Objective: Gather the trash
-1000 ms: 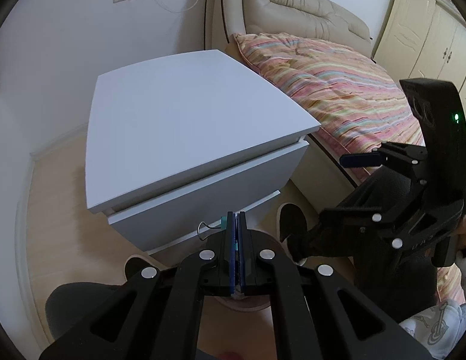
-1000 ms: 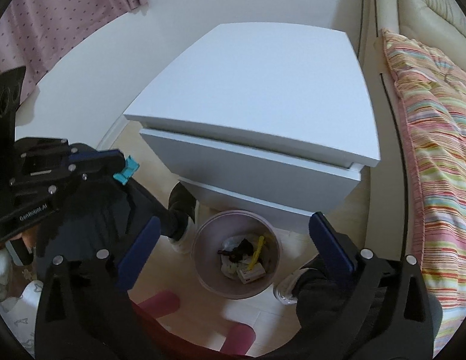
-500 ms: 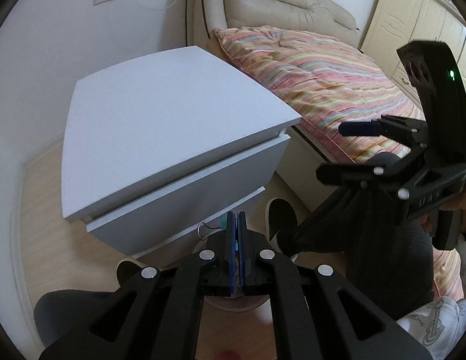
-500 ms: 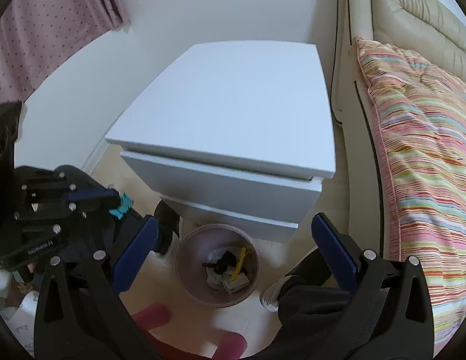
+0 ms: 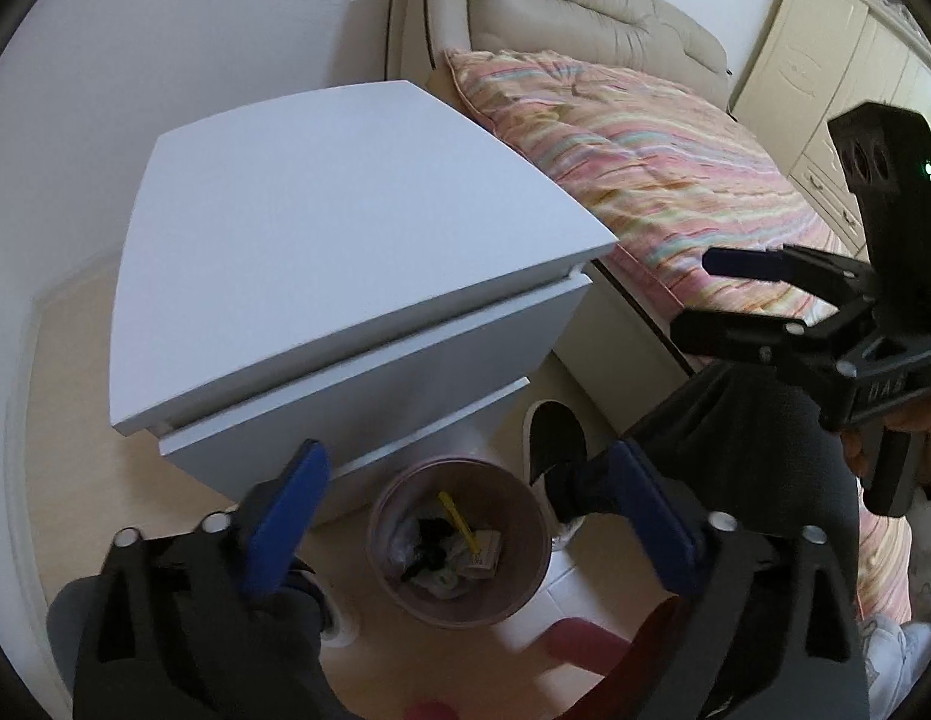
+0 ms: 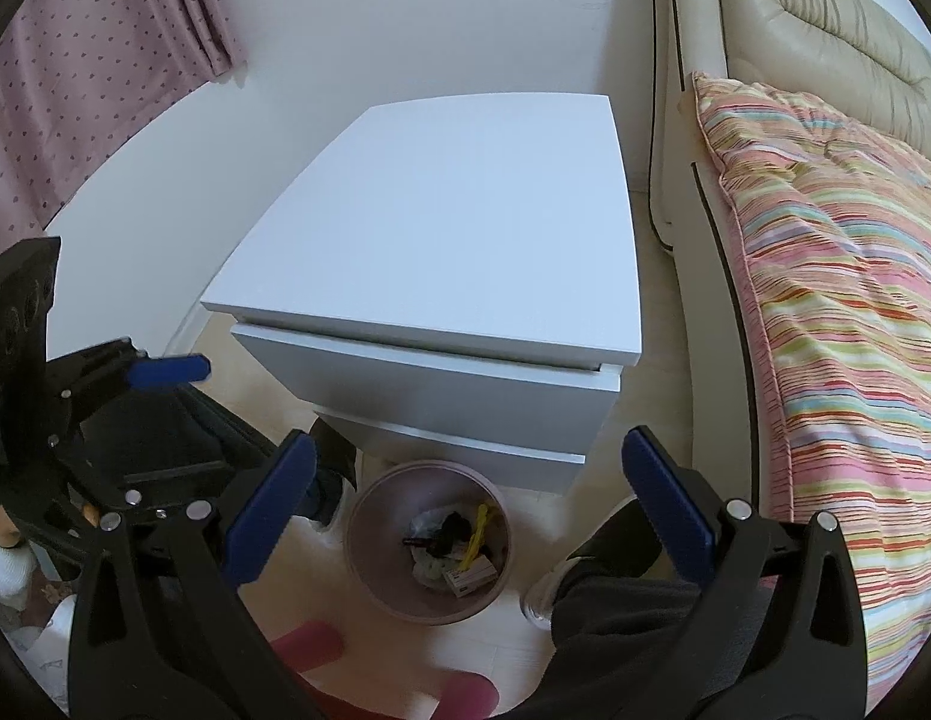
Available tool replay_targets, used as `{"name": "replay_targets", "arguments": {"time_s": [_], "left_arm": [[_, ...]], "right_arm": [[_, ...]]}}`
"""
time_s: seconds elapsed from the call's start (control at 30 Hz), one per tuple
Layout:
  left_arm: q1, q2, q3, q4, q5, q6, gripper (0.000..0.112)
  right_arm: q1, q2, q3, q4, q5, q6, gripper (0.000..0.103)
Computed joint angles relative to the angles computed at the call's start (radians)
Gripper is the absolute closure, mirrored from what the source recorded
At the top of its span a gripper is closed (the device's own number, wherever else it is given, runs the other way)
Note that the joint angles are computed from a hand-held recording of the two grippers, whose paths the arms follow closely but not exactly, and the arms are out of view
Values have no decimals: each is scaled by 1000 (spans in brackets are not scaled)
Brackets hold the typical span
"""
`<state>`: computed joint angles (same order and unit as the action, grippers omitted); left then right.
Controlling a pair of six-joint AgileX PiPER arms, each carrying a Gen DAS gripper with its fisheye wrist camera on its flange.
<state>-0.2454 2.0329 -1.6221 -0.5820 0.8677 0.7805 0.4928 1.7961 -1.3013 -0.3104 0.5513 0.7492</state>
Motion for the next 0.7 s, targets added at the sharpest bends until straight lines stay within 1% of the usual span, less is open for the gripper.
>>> {"name": "replay_targets", "arguments": {"time_s": [0.13, 0.37, 0.43, 0.57, 0.7], "left_arm": [[5, 10, -17, 23, -9, -41, 17], [29, 18, -51, 25, -20, -85, 16], [38, 20, -73, 21, -14, -90, 16], [47, 19, -118, 41, -26, -117, 16], [49, 28, -179, 75, -33, -149, 16]], "right_arm": [[6, 16, -18, 8, 9, -6, 3], [12, 29, -55, 0, 22, -6, 3], [13, 34, -82, -9, 35, -6, 3], [10, 47, -142, -11, 60, -27, 3], [11, 73, -233, -39, 103, -28, 3]]}}
